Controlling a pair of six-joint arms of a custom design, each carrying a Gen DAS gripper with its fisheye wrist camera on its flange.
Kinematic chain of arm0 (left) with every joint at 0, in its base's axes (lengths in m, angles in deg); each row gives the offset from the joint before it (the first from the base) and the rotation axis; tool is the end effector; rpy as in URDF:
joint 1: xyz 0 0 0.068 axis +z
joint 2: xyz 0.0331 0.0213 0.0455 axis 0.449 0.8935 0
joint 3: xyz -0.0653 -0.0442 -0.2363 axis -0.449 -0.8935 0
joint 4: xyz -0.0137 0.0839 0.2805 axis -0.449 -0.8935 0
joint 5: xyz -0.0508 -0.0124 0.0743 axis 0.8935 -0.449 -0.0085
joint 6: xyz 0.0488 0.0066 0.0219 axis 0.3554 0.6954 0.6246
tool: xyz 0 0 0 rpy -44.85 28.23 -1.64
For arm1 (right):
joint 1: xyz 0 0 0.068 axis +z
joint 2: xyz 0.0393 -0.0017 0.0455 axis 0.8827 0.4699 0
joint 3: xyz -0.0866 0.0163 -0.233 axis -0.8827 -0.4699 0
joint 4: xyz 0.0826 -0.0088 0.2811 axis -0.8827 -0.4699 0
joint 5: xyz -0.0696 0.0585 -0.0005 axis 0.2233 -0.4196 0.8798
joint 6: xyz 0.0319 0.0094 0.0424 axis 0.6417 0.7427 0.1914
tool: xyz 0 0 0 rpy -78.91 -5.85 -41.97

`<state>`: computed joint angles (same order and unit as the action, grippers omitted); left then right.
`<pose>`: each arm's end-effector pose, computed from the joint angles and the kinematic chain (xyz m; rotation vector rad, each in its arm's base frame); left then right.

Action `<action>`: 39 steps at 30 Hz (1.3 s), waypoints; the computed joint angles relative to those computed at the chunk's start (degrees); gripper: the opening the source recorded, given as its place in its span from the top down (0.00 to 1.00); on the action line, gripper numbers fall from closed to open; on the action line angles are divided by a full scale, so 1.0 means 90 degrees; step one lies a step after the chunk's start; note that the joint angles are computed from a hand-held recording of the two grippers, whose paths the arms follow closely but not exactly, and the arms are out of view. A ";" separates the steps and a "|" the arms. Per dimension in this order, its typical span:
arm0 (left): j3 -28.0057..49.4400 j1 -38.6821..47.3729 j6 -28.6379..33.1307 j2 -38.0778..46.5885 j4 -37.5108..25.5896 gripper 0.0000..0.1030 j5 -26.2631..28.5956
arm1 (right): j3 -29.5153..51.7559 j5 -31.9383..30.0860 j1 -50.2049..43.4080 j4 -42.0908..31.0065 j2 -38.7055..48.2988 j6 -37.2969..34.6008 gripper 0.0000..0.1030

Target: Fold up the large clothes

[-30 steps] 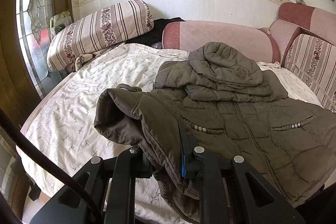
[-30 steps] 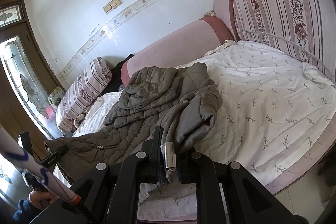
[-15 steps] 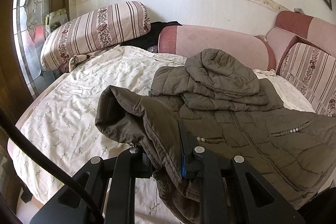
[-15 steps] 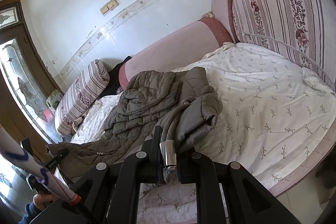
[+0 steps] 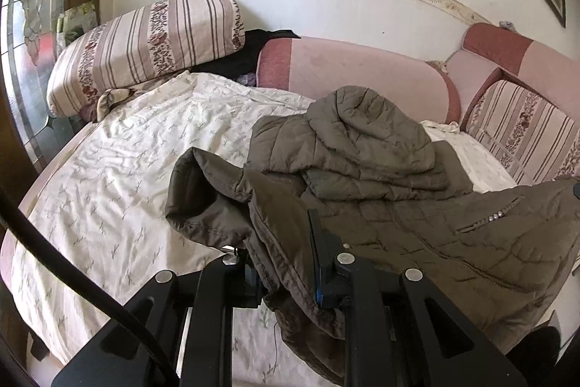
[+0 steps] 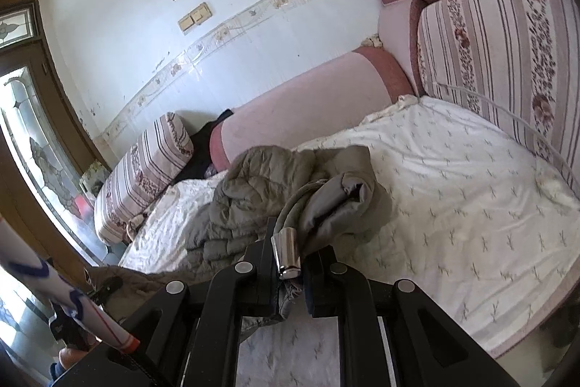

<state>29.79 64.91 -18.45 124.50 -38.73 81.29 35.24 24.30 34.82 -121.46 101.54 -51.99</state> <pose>0.1730 0.1137 0.2331 -0.1362 2.2126 -0.0762 0.1531 -0.0518 0.2253 0.1958 2.0646 0.5750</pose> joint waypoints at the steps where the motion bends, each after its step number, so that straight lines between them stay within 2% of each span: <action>1: 0.0135 -0.0035 -0.0038 0.0156 0.0020 0.82 0.0030 | 0.0127 0.0085 0.0120 0.0212 0.0248 0.0133 0.89; 8: 0.1450 -0.0601 -0.0649 0.1726 0.0560 0.81 -0.0085 | 0.1318 0.0983 0.1108 0.1756 0.2361 0.0867 0.89; 10: 0.1999 -0.0874 -0.0891 0.2383 0.0821 0.80 -0.0222 | 0.1922 0.1270 0.1428 0.2268 0.3369 0.1004 0.89; 15: 0.3821 -0.1539 -0.1432 0.4412 0.1119 0.76 -0.0698 | 0.3627 0.1977 0.2086 0.2857 0.5715 0.1339 0.89; 17: 0.4652 -0.1714 -0.1749 0.5219 0.1086 0.70 -0.0874 | 0.4391 0.2382 0.2386 0.2918 0.6595 0.1424 0.89; 19: 0.5359 -0.1770 -0.2079 0.5834 0.0973 0.56 -0.0921 | 0.5348 0.2796 0.2648 0.2865 0.7621 0.1505 0.89; 22: 0.6295 -0.1691 -0.2493 0.6624 0.0972 0.42 -0.0677 | 0.6685 0.3208 0.2894 0.2676 0.8972 0.1616 0.89; 27: 0.6244 -0.1539 -0.2579 0.6636 0.1984 0.31 -0.0905 | 0.9008 0.3681 0.3050 0.2007 1.1025 0.1783 0.89; 30: 0.5919 -0.1666 -0.2347 0.6565 0.2515 0.30 -0.1180 | 1.0302 0.3857 0.3091 0.1578 1.2166 0.1835 0.89; 34: 0.5681 -0.2244 -0.1637 0.6847 0.2572 0.30 -0.1242 | 1.1075 0.4036 0.3116 0.1401 1.2946 0.1873 0.89; 39: 0.5818 -0.3141 -0.1242 0.7818 0.2565 0.30 -0.1709 | 1.1112 0.3977 0.3087 0.1508 1.3184 0.1869 0.87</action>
<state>82.15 36.65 -29.62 194.87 -15.65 65.91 135.25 60.09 62.60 -107.89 220.20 -35.17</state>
